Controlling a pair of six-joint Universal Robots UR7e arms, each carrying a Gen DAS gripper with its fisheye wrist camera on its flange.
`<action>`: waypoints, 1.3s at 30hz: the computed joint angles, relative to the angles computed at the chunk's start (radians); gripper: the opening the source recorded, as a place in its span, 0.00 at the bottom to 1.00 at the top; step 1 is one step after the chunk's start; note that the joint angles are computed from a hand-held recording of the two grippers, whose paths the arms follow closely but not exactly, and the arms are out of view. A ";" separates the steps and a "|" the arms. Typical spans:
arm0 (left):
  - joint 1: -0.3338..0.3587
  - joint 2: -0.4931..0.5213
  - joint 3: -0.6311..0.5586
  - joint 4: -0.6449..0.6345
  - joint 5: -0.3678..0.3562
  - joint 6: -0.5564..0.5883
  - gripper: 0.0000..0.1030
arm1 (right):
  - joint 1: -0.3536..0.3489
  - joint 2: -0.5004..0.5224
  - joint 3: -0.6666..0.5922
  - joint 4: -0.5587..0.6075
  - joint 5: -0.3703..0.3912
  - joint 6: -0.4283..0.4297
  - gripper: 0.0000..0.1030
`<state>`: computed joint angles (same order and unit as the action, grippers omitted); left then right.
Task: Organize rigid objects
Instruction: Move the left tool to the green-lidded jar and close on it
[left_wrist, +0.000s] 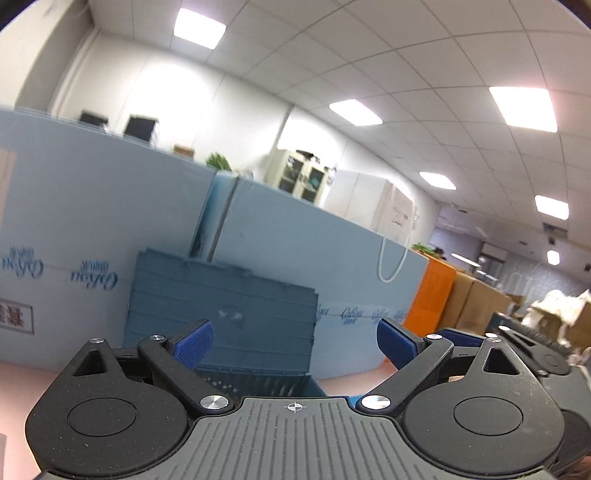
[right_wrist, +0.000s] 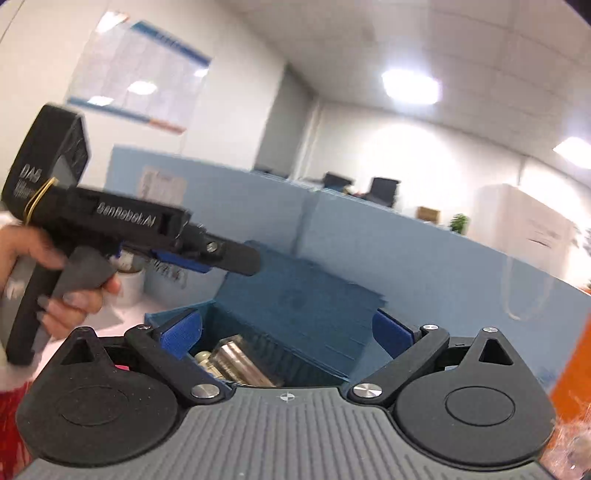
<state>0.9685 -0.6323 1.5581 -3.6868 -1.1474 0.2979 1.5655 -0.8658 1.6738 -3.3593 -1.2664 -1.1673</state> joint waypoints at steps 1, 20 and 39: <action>-0.012 0.014 -0.001 -0.035 0.011 0.026 0.94 | -0.007 -0.003 0.009 -0.029 0.006 0.015 0.97; -0.084 0.177 -0.106 0.049 -0.012 0.173 0.94 | -0.165 0.010 -0.046 -0.286 -0.040 0.597 1.00; -0.057 0.370 -0.373 0.391 0.030 0.173 0.94 | -0.249 0.017 -0.020 -0.436 -0.010 0.849 1.00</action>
<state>0.9110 -0.2620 1.1848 -3.2957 -1.1171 0.4708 1.3162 -0.8486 1.6535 -3.7953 -1.2765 -0.3179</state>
